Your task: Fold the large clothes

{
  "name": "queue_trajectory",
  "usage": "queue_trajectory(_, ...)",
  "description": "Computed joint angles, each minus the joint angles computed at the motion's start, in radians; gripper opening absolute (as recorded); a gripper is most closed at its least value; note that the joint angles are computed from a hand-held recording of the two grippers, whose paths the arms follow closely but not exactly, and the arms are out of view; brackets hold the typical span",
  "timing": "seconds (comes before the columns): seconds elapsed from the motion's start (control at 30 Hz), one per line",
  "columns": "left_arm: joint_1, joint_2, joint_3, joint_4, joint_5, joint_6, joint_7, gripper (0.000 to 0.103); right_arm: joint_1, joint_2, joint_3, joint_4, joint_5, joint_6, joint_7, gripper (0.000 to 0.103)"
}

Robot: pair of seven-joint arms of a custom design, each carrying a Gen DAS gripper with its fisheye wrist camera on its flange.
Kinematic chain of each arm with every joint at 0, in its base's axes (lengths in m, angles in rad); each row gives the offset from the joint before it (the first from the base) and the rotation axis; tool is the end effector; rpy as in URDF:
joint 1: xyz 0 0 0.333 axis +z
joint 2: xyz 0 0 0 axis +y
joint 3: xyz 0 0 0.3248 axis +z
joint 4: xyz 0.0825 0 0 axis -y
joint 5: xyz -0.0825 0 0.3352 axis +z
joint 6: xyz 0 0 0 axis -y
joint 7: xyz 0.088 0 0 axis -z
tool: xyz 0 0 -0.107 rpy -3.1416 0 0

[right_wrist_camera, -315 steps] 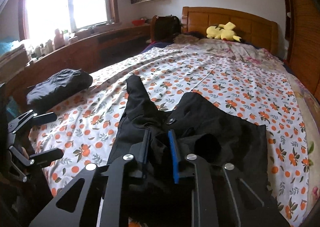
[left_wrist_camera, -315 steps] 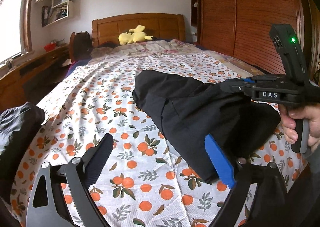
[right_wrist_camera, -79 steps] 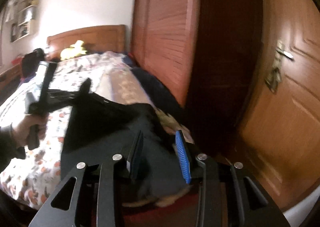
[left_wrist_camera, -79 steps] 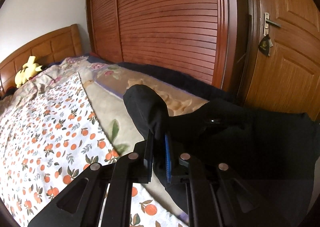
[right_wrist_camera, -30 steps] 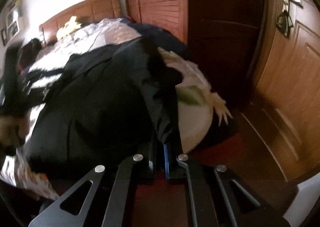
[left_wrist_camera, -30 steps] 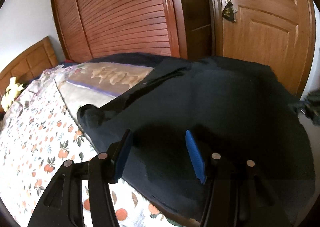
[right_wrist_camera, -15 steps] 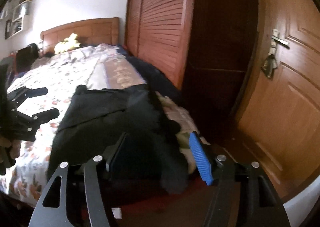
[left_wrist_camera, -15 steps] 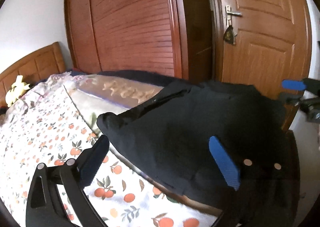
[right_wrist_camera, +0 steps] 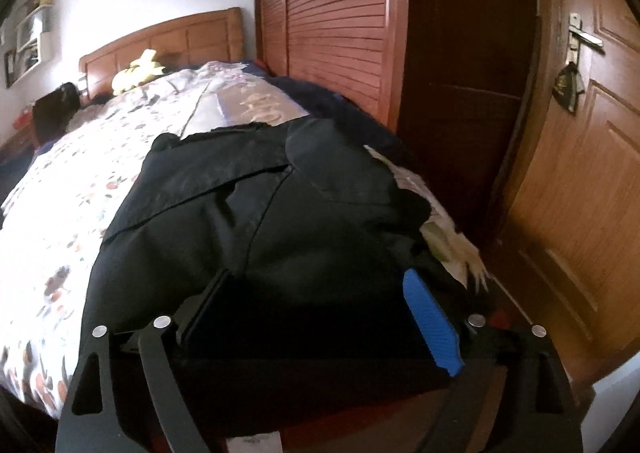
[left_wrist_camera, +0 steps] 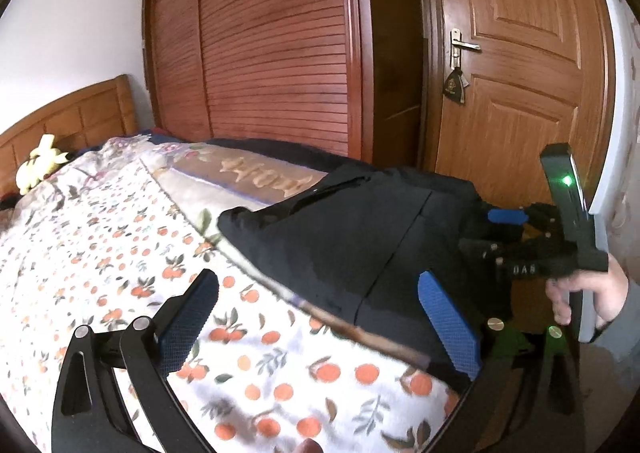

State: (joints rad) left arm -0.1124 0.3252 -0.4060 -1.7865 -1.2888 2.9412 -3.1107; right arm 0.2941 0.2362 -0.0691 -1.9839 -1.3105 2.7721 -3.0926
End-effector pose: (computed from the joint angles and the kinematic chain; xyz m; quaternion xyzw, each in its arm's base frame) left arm 0.5851 -0.2274 0.4715 -0.3042 0.8119 -0.4567 0.1993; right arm 0.5598 0.1738 0.4215 -0.5540 0.7134 -0.3401 0.2616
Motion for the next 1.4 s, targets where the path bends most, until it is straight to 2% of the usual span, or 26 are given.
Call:
queue_trajectory(0.07,0.018,-0.035,0.001,-0.034,-0.037,-0.009,0.021,0.101,0.015,-0.019,0.007,-0.002,0.006,-0.045,0.004,0.095)
queue_trajectory(0.27,0.013,-0.148,0.073,-0.136,-0.107,-0.054,0.054,0.101,0.046,-0.085,0.057,-0.028,-0.013,-0.158,0.047,0.095)
queue_trajectory(0.53,0.001,-0.315,0.193,-0.290,-0.182,-0.127,0.087,0.101,0.103,-0.112,0.127,-0.015,-0.058,-0.242,0.108,0.095)
queue_trajectory(0.77,0.010,-0.422,0.270,-0.401,-0.221,-0.118,0.127,0.101,0.168,-0.046,0.153,0.067,-0.098,-0.219,0.151,0.095)
queue_trajectory(0.87,0.030,-0.458,0.301,-0.446,-0.191,-0.125,0.086,0.101,0.204,0.003,0.149,0.128,-0.100,-0.204,0.139,0.095)
queue_trajectory(1.23,0.104,-0.515,0.383,-0.518,-0.144,-0.101,0.039,0.101,0.333,0.148,0.091,0.330,-0.074,-0.139,0.095,0.095)
queue_trajectory(1.4,0.132,-0.531,0.410,-0.540,-0.147,-0.081,0.040,0.101,0.387,0.220,0.072,0.428,-0.013,-0.122,0.019,0.095)
